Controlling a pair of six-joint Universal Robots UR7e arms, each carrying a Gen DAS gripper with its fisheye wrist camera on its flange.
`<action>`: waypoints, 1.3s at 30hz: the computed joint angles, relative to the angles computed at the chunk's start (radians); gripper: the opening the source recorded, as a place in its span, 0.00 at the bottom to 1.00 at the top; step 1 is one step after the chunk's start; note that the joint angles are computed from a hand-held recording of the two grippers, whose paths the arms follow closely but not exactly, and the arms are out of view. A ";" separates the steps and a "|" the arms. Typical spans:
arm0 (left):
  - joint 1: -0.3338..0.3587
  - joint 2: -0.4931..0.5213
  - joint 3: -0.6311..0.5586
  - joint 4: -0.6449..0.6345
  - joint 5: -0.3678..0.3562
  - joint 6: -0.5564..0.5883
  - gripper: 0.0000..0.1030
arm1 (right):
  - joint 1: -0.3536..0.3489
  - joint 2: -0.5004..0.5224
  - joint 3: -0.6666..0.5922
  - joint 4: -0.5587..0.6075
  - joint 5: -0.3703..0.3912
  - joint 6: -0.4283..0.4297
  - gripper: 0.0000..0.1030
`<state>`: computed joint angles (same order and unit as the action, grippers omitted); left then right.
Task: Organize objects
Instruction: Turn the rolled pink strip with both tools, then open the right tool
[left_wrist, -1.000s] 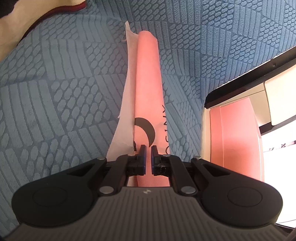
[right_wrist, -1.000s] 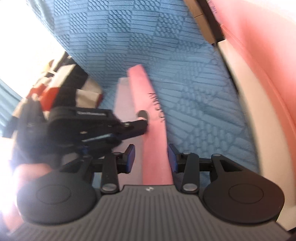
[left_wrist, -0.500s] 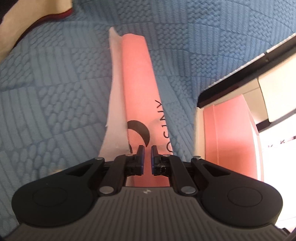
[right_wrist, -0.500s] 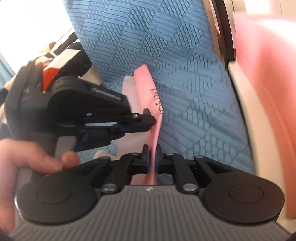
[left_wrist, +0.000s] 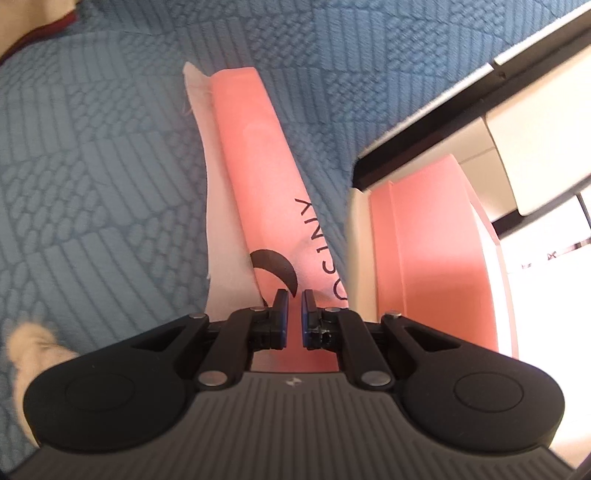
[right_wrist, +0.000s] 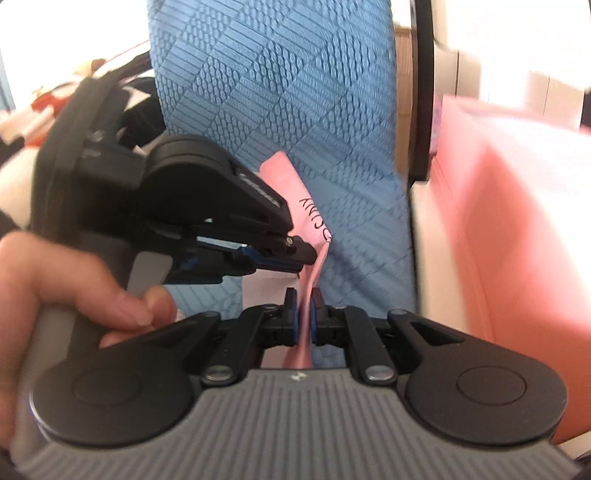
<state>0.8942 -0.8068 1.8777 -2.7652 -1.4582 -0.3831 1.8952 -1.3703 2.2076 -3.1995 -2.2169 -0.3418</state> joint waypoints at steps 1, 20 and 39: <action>-0.002 0.001 0.001 0.000 -0.005 0.004 0.08 | 0.011 0.010 0.004 -0.030 -0.025 -0.040 0.09; 0.006 -0.038 0.026 0.064 0.011 0.012 0.08 | -0.009 0.026 -0.007 -0.028 -0.025 -0.092 0.07; 0.020 -0.028 0.017 0.050 0.000 -0.037 0.08 | -0.003 0.104 -0.071 -0.097 -0.136 -0.358 0.46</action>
